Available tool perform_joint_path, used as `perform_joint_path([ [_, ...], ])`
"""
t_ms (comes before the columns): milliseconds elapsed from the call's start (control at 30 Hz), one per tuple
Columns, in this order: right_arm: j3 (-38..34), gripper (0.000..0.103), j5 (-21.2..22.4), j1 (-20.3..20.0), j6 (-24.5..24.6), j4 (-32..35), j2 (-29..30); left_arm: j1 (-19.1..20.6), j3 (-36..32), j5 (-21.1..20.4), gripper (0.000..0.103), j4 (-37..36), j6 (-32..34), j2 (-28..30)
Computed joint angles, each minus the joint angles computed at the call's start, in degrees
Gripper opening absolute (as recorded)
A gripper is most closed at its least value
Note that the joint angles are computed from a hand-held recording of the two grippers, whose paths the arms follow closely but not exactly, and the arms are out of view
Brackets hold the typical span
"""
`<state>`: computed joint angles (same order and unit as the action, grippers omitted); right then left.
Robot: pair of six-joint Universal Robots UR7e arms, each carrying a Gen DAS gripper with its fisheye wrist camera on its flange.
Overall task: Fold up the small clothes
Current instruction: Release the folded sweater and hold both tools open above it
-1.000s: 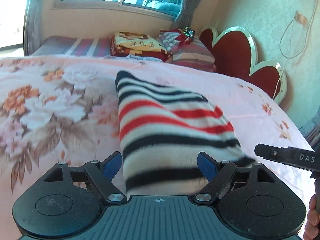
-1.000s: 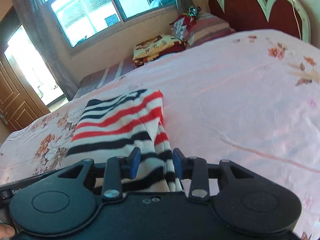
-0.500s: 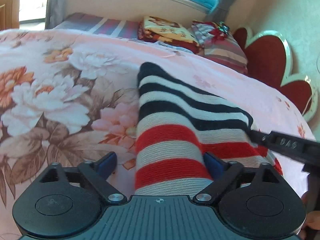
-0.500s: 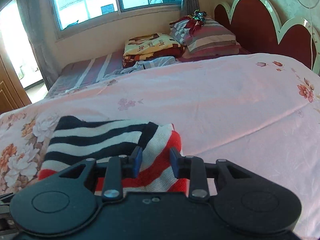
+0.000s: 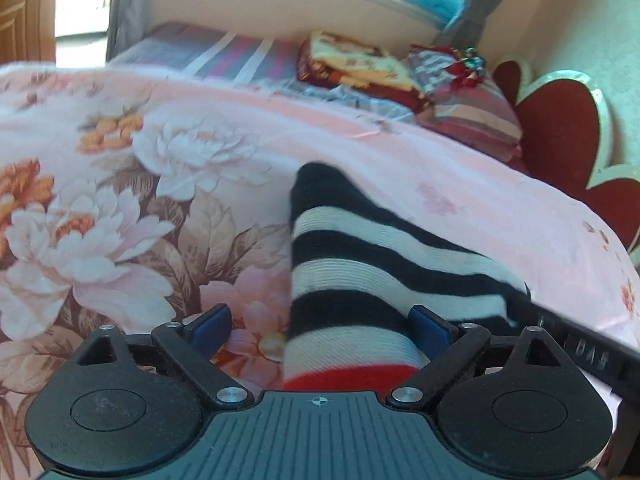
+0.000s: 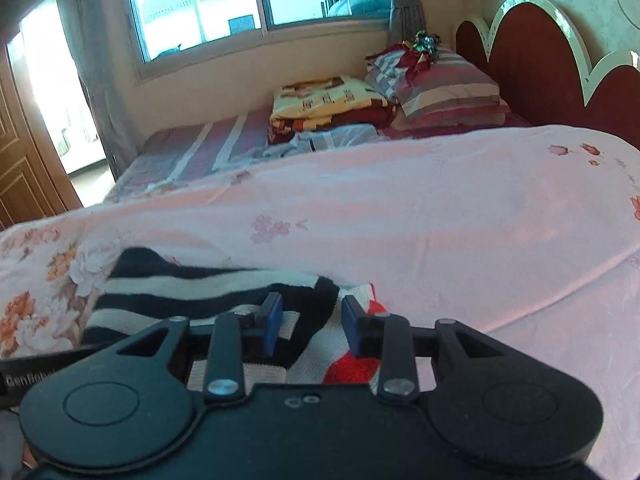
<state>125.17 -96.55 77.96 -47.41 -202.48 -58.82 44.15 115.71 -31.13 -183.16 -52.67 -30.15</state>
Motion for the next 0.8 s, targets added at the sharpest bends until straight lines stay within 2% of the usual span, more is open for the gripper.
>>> perform_joint_path([
  [33, 0.07, 0.034, 1.22, -0.6, -0.49, -0.7, 0.28, -0.04, -0.29, 0.69, 0.095, -0.43, 1.32, 0.54],
  [100, -0.15, 0.034, 0.68, -0.36, -0.06, -0.23, 0.25, -0.48, -1.23, 2.12, 0.095, 2.87, 1.8, 0.97],
  [200, 0.57, 0.034, 0.16, 0.02, 0.49, 1.13, -1.3, -1.29, -0.13, 2.11, 0.095, 4.62, -2.48, -0.18],
  [267, 2.9, 0.035, 2.32, -0.5, 1.17, 1.5, -4.26, -3.4, 2.41, 3.39, 0.095, 3.84, -5.25, -0.82],
  [400, 9.96, 0.035, 7.36, -3.02, -2.9, 0.7, -11.61, -9.23, 9.01, 4.66, 0.095, 0.76, -8.2, -1.44],
  [567, 17.34, 0.035, 9.72, -7.12, -7.26, -0.98, -18.18, -15.07, 14.31, 4.62, 0.095, 1.99, -14.74, -1.27],
  [667, 19.53, 0.034, 7.26, -9.1, -9.8, -5.06, -16.81, -16.3, 15.49, 3.92, 0.095, 2.5, -18.21, -1.07],
  [700, 20.06, 0.034, 7.75, -10.39, -11.07, -7.44, -15.51, -16.22, 15.33, 3.72, 0.095, 2.89, -17.95, -0.93],
  [733, 20.45, 0.039, 9.03, -11.41, -11.59, -9.58, -14.63, -16.01, 14.85, 3.74, 0.095, 3.93, -17.25, -0.76],
  [767, 20.41, 0.044, 8.99, -11.5, -10.62, -9.82, -14.57, -15.89, 14.38, 3.96, 0.095, 4.95, -16.66, -0.66],
  [800, 20.01, 0.044, 7.67, -10.65, -8.43, -8.27, -15.24, -15.72, 14.11, 3.89, 0.095, 5.84, -16.56, -0.92],
])
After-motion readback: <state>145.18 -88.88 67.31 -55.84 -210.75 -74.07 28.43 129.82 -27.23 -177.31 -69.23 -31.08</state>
